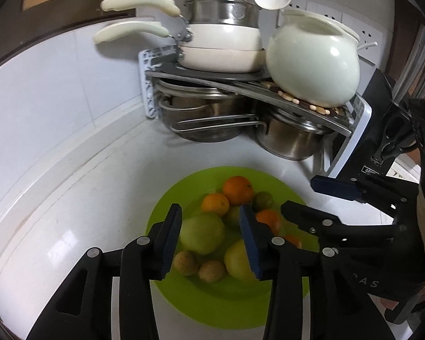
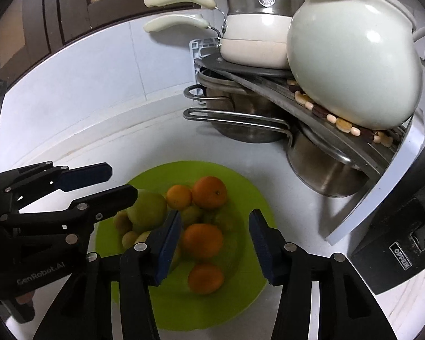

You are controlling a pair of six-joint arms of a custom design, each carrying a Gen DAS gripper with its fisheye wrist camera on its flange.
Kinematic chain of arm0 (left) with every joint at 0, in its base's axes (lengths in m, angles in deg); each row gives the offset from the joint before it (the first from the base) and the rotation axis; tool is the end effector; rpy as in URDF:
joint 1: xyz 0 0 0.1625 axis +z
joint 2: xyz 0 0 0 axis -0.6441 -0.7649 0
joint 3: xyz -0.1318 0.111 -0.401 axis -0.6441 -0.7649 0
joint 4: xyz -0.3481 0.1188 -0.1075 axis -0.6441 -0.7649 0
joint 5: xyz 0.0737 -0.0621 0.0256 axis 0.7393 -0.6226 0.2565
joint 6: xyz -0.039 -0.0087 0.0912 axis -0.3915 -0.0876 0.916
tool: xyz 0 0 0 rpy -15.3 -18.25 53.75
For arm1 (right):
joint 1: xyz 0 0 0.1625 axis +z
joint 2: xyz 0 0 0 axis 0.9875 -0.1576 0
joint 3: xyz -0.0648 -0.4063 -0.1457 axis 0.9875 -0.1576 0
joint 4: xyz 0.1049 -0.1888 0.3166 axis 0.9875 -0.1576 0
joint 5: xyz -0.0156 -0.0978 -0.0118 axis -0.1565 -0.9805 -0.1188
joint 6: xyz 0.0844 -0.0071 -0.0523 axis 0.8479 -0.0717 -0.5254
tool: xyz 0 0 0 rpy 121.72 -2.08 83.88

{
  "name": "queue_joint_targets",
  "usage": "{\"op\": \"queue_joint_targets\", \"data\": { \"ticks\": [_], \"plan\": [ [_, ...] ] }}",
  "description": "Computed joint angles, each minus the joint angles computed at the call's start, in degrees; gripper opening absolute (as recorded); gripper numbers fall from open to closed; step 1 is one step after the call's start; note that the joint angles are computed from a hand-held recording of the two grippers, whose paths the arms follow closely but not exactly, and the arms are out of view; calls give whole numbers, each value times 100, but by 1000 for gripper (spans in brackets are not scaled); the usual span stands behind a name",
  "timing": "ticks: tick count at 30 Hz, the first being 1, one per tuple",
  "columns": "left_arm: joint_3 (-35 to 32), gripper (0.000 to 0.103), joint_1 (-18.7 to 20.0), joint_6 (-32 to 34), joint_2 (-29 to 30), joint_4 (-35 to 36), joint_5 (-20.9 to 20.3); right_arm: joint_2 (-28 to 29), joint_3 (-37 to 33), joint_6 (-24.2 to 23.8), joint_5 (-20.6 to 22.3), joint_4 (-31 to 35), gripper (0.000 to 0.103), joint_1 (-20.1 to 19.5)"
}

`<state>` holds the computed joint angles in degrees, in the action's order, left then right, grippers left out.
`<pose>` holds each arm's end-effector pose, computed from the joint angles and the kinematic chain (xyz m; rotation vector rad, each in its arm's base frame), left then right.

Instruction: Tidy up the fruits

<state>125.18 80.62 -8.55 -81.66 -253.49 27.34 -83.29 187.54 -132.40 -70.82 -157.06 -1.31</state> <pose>-0.4070 -0.6175 -0.0800 0.7060 2.3512 -0.7953 0.0021 -0.6072 0.3158 0.6808 -2.3612 0.7757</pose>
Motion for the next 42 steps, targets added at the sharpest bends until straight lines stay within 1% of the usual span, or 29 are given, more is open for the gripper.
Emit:
{"op": "queue_joint_targets", "data": {
  "ticks": [2, 6, 11, 13, 18, 20, 22, 24, 27, 29, 31, 33, 35, 40, 42],
  "plan": [
    [110, 45, -44, -91, -49, -9, 121, -47, 69, -34, 12, -78, 51, 13],
    [447, 48, -165, -279, -192, -170, 355, -190, 244, -36, 33, -218, 51, 29],
    [868, 52, -357, -563, -424, -269, 572, -439, 600, -74, 52, -563, 51, 55],
    [1033, 54, -441, -591, -494, -386, 660, -558, 753, -70, 81, -677, 54, 61],
    [1495, 58, -688, -633, -708, -698, 819, -877, 1199, -80, 158, -1063, 55, 91],
    [1673, 62, -791, -619, -779, -842, 910, -1004, 1387, -33, 191, -1204, 57, 112],
    [1892, 65, -905, -621, -872, -1002, 997, -1112, 1589, -4, 215, -1419, 62, 126],
    [2096, 70, -1015, -638, -955, -1105, 1117, -1239, 1829, 34, 234, -1679, 64, 143],
    [2418, 79, -1172, -589, -1077, -1302, 1245, -1409, 2147, 113, 219, -2003, 68, 163],
    [2625, 89, -1262, -592, -1152, -1463, 1279, -1501, 2382, 137, 130, -2278, 70, 185],
    [2851, 93, -1382, -685, -1219, -1640, 1349, -1595, 2563, 165, 110, -2446, 72, 179],
    [3053, 97, -1508, -848, -1289, -1651, 1468, -1765, 2817, 178, 152, -2612, 75, 136],
    [3263, 100, -1652, -1160, -1381, -1521, 1590, -1923, 3029, 198, 192, -2735, 77, 97],
    [3703, 102, -1982, -2101, -1614, -1078, 1698, -2415, 3519, 136, 337, -2829, 78, -26],
    [3839, 103, -2149, -2548, -1688, -805, 1753, -2674, 3688, 85, 440, -2746, 80, -115]
  ]
}}
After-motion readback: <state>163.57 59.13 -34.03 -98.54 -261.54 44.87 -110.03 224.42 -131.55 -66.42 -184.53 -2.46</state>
